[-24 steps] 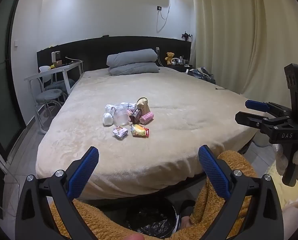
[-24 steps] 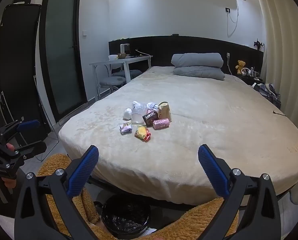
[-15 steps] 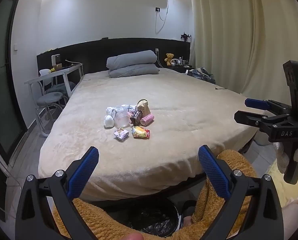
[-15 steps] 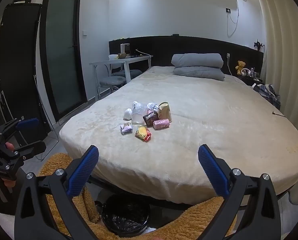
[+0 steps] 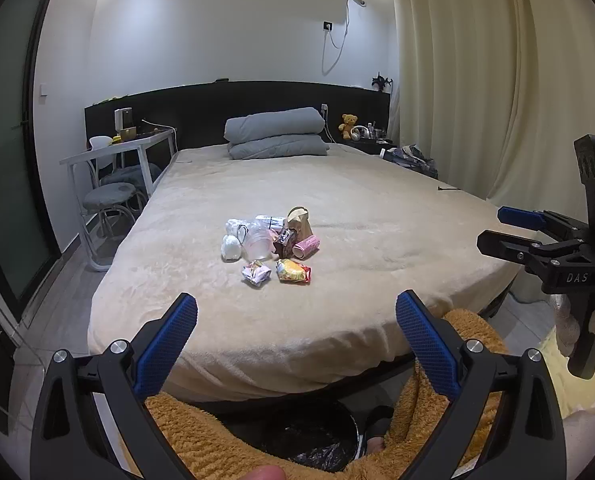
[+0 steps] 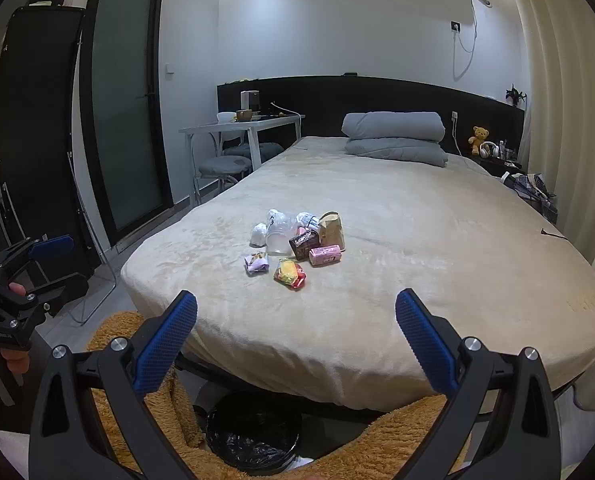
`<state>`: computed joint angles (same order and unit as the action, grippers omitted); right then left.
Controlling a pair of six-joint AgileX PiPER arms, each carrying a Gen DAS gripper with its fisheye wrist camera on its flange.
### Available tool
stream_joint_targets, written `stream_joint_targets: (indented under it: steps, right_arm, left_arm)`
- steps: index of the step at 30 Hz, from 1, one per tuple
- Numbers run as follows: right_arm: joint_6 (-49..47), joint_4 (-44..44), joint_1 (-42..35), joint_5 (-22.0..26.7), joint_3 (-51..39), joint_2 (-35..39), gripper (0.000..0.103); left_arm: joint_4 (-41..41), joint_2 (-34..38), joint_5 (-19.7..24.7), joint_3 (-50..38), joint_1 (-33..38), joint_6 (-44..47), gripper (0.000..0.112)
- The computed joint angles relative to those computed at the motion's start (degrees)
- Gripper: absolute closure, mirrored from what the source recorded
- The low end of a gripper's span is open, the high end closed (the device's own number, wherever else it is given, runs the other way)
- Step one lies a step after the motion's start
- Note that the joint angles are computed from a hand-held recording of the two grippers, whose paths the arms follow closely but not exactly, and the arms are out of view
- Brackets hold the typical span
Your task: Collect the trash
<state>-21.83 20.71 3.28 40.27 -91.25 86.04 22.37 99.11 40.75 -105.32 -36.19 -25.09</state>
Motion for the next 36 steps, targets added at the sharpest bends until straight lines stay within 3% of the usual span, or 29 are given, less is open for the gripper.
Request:
stream_joint_targets:
  steps: [4,15,36]
  right_arm:
    - [2.78,-3.32,1.82,-0.54,-0.41,0.06,0.005]
    - [2.09,-1.63,1.78,0.02,-0.62,-0.1,0.005]
    - [1.56,-0.43,1.06,0.09,-1.59,7.78,0.005]
  left_arm:
    - [-1.01,-0.69,-0.34,0.52,0.16,1.41,0.015]
    - [-0.86,-1.25,-1.06,2.07,-0.12,1.45,0.015]
    - [-9.93,-0.47,-4.04,6.63,4.95,4.83,0.015]
